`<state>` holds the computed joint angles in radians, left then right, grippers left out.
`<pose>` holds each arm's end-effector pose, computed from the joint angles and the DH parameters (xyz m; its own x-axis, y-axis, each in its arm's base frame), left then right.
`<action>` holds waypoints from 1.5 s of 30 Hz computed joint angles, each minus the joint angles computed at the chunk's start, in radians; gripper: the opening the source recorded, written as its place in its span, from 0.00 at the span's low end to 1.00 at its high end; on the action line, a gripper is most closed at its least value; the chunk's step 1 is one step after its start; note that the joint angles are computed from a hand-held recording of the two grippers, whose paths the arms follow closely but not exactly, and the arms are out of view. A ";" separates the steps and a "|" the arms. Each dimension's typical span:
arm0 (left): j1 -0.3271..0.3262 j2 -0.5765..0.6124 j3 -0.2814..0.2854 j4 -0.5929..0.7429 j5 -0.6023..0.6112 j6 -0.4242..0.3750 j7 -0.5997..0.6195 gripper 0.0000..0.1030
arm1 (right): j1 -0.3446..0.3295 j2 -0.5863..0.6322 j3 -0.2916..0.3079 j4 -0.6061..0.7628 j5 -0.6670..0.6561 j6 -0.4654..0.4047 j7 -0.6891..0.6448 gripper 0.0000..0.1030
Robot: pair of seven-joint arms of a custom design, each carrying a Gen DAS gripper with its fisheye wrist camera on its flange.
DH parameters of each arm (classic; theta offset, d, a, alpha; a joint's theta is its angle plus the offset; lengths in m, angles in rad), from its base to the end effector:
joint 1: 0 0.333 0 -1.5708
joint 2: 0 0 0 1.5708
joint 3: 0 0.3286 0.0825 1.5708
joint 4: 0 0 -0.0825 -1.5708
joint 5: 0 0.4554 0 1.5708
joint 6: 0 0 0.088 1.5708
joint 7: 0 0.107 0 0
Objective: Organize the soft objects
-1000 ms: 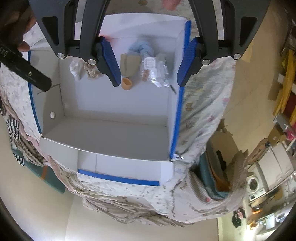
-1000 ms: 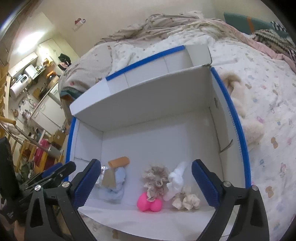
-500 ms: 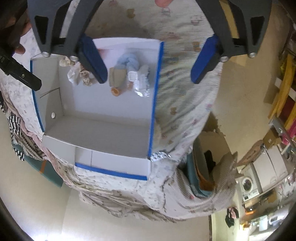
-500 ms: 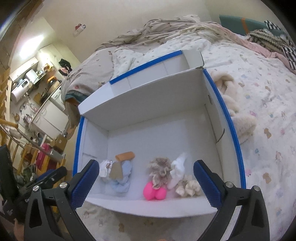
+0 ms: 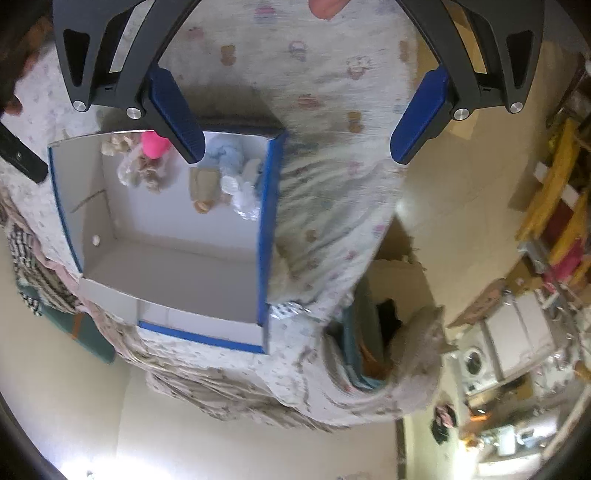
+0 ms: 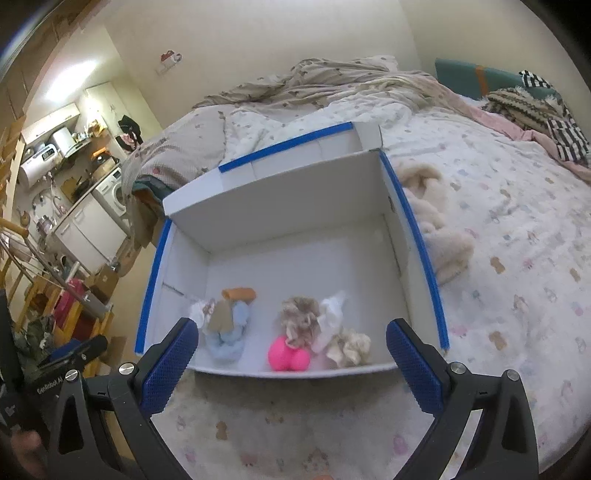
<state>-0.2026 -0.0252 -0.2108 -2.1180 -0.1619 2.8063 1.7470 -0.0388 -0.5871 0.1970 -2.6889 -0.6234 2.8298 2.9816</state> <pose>0.5948 -0.2533 0.4838 -0.4489 -0.8933 0.0195 -0.6787 0.3267 -0.6578 0.4453 0.0999 0.4552 -0.5091 -0.7895 -0.3429 -0.4795 0.5910 -0.6487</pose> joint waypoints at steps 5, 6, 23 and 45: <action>-0.019 -0.053 0.006 -0.060 -0.120 0.077 0.100 0.97 | 0.020 -0.052 0.013 -0.036 0.005 -0.021 0.004 1.00; -0.030 -0.066 0.008 -0.077 -0.161 0.111 0.144 0.97 | 0.017 -0.060 0.016 -0.041 0.002 -0.016 0.008 1.00; -0.043 -0.063 0.011 -0.084 -0.251 0.171 0.181 0.97 | -0.064 -0.048 0.163 0.033 -0.292 -0.122 0.237 1.00; -0.064 -0.065 0.006 -0.100 -0.292 0.179 0.285 0.97 | 0.078 0.024 0.049 0.081 -0.431 -0.218 0.289 1.00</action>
<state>-0.2662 -0.0907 -0.2050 -2.2185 -0.4537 2.9854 2.0323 0.0395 -0.5627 0.2456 -2.6081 -1.0549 2.6121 3.2709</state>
